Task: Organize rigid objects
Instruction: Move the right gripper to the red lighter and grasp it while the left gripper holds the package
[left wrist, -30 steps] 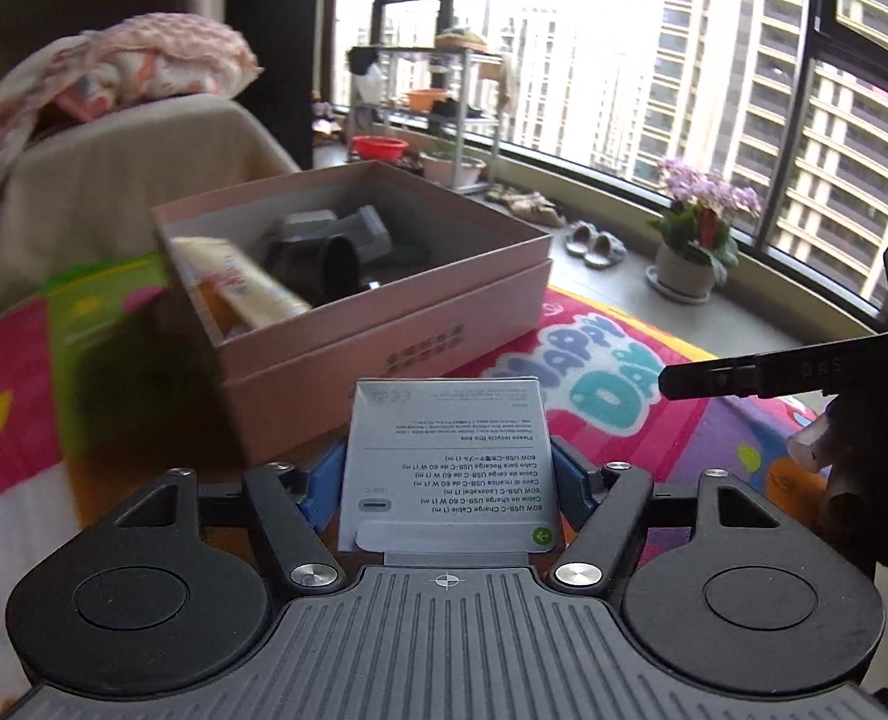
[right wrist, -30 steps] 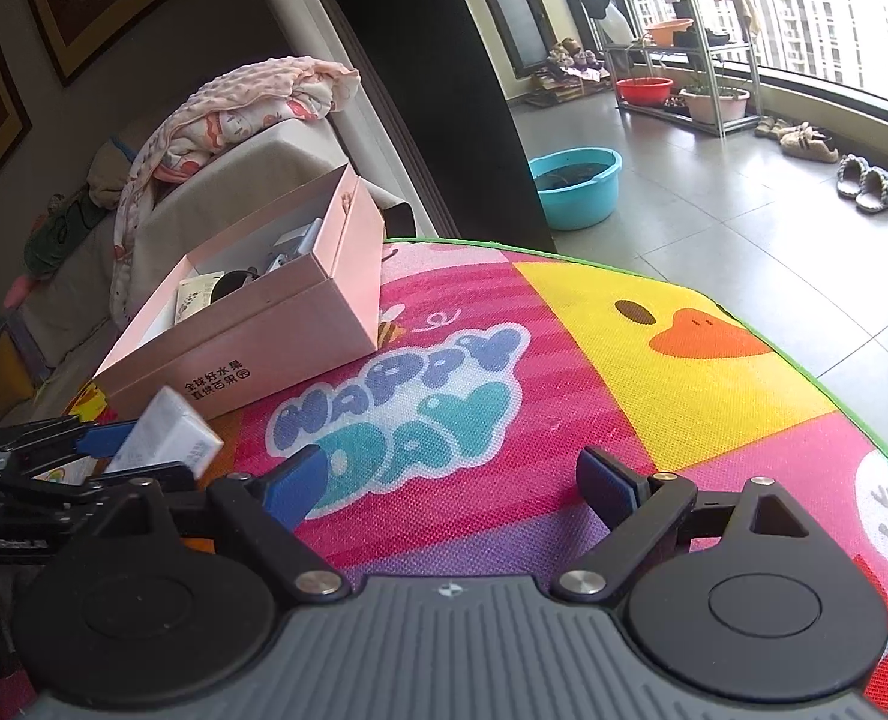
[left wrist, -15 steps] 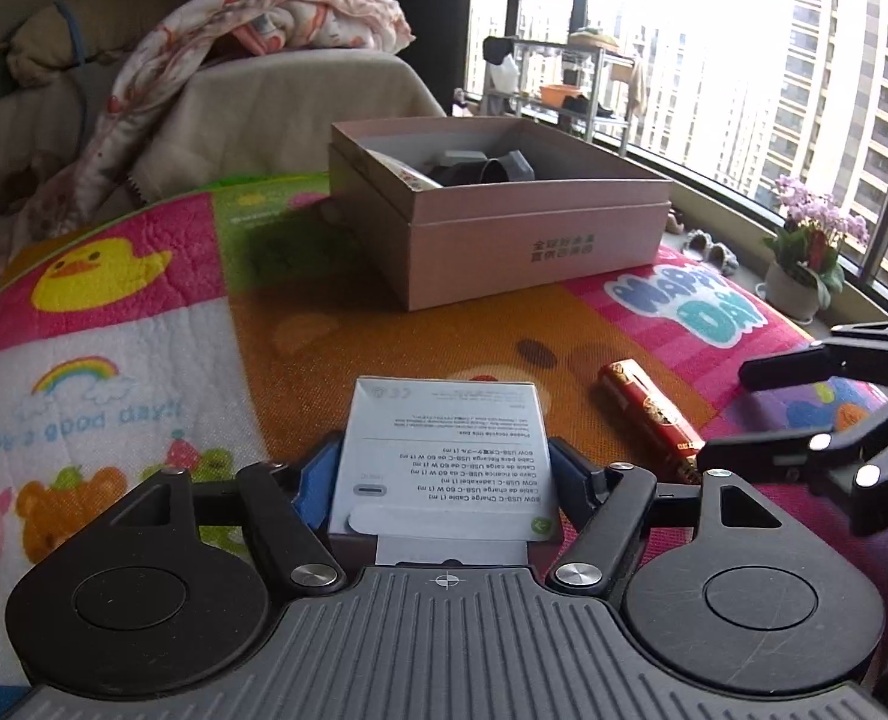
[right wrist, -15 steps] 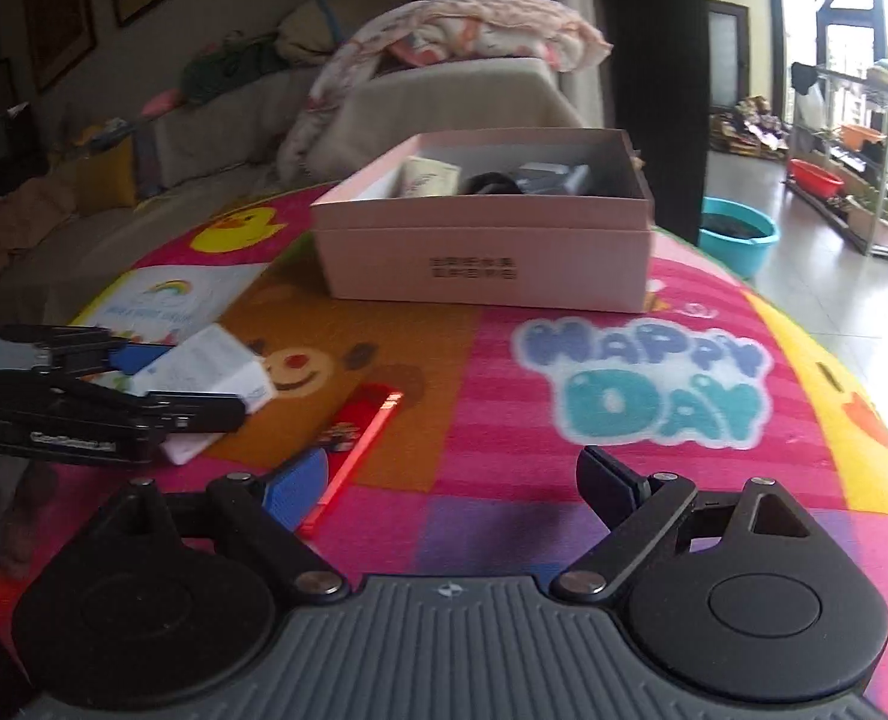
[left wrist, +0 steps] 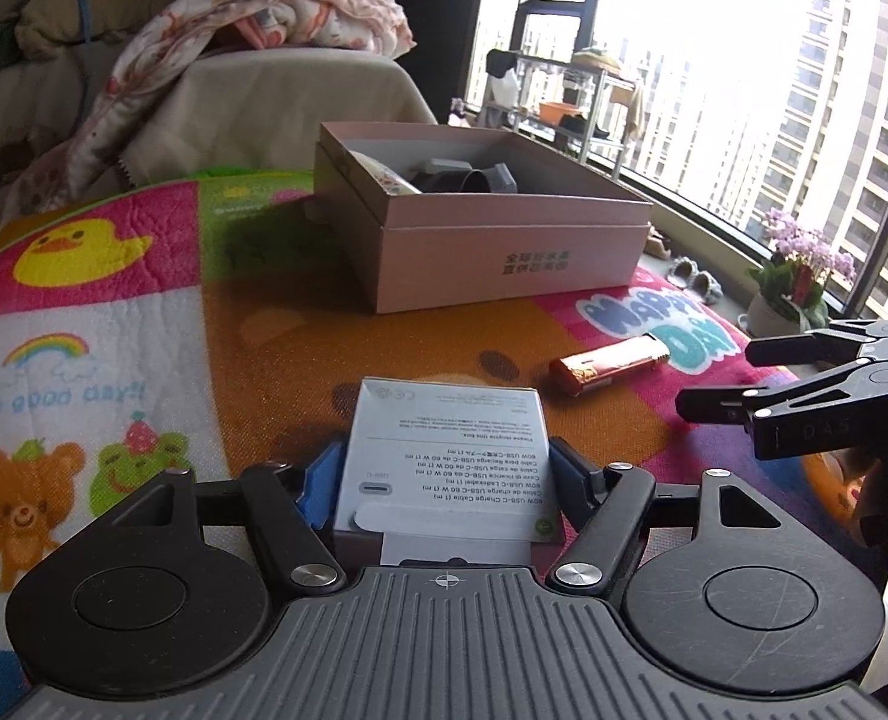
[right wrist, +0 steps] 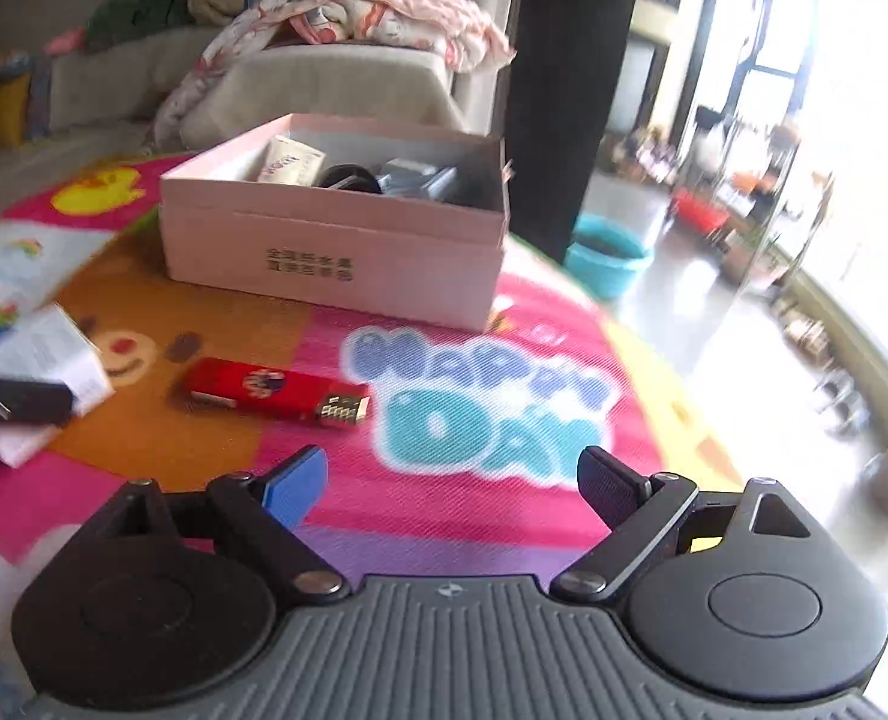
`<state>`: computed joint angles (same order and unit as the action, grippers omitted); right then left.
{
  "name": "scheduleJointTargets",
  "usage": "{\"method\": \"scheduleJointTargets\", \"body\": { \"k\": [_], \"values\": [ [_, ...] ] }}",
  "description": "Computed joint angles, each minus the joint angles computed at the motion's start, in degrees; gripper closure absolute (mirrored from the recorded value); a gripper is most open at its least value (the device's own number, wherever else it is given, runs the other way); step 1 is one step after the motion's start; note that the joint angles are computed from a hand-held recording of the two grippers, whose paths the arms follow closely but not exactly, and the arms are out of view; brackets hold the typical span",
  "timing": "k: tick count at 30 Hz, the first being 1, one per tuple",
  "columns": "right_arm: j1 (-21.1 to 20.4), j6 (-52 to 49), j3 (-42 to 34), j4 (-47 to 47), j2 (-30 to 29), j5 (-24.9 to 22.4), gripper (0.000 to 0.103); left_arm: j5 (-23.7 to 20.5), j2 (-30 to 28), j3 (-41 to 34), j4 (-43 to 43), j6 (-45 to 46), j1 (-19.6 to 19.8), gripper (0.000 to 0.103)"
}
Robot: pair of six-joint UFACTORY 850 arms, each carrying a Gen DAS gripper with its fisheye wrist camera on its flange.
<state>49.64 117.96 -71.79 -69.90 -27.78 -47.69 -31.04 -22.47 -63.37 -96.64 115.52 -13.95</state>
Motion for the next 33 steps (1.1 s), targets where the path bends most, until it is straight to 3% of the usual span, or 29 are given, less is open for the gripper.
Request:
{"method": "scheduleJointTargets", "body": {
  "k": [4,8,15,23,27,33],
  "values": [
    [-0.2,0.6,-0.3,-1.1,-0.4,2.6,0.012,-0.2,0.0,0.2,-0.9,0.5,0.1,0.028],
    [-1.0,6.6,0.0,-2.7,-0.2,5.9,0.000,0.6,0.3,0.7,-2.3,2.4,-0.3,0.028],
    [-1.2,-2.4,-4.8,4.5,-3.1,3.6,0.000,0.5,0.4,0.8,-2.6,2.7,-0.3,0.028],
    [-1.5,-2.6,-5.4,3.0,-3.6,3.9,0.000,-0.9,0.2,0.7,-2.3,1.6,0.3,0.028],
    [-2.1,-3.3,-3.2,0.3,-2.0,6.0,0.009,-1.1,0.1,0.7,-2.5,1.9,0.5,0.028],
    [-2.9,-2.3,-4.6,3.6,-3.3,-2.9,0.011,-1.6,-0.1,0.6,-2.3,1.4,0.7,0.028]
  ]
}}
